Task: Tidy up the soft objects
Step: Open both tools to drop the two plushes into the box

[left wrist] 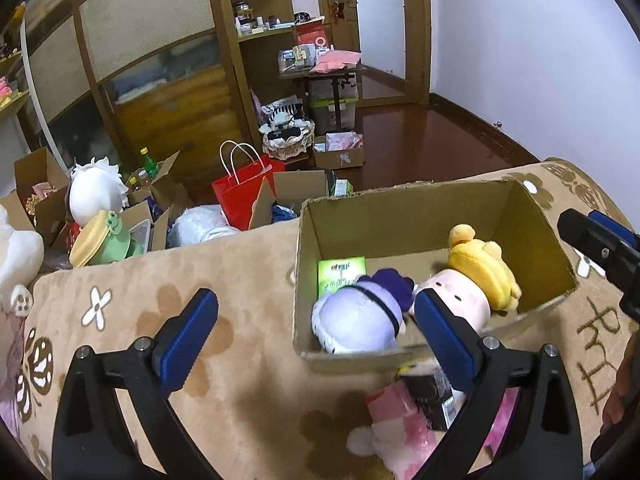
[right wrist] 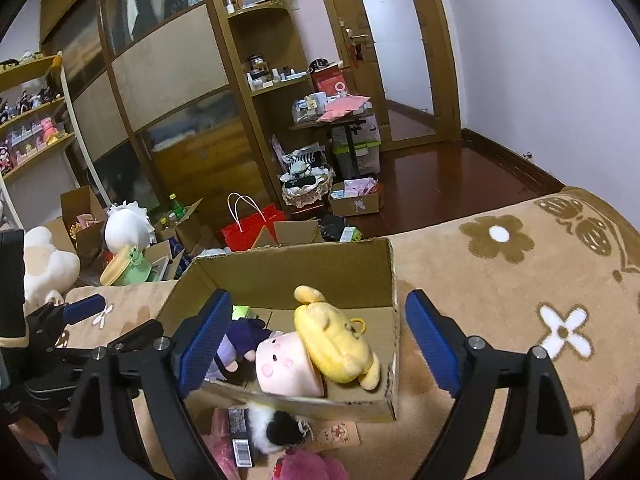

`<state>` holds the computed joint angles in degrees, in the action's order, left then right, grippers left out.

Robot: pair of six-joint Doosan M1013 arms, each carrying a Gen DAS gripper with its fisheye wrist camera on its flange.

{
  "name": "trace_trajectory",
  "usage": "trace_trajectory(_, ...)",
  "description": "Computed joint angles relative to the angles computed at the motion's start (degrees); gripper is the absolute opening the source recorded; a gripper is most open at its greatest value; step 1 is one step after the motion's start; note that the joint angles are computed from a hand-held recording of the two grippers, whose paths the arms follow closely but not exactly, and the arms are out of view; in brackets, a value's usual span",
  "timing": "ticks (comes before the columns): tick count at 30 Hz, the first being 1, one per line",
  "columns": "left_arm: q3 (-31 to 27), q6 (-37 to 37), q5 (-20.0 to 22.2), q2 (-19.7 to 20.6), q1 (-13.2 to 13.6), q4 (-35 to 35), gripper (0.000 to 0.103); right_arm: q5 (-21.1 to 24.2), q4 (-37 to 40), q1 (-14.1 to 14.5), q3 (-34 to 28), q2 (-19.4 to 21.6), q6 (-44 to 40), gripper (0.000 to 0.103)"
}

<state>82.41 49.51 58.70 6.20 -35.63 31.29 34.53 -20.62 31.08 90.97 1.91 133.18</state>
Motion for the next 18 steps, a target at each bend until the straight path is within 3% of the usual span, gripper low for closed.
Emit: trace_trajectory(18,3.7,-2.1,6.1,-4.0,-1.7,-5.7,0.099,8.8,3.0,2.0,2.1,-3.2,1.2,0.093)
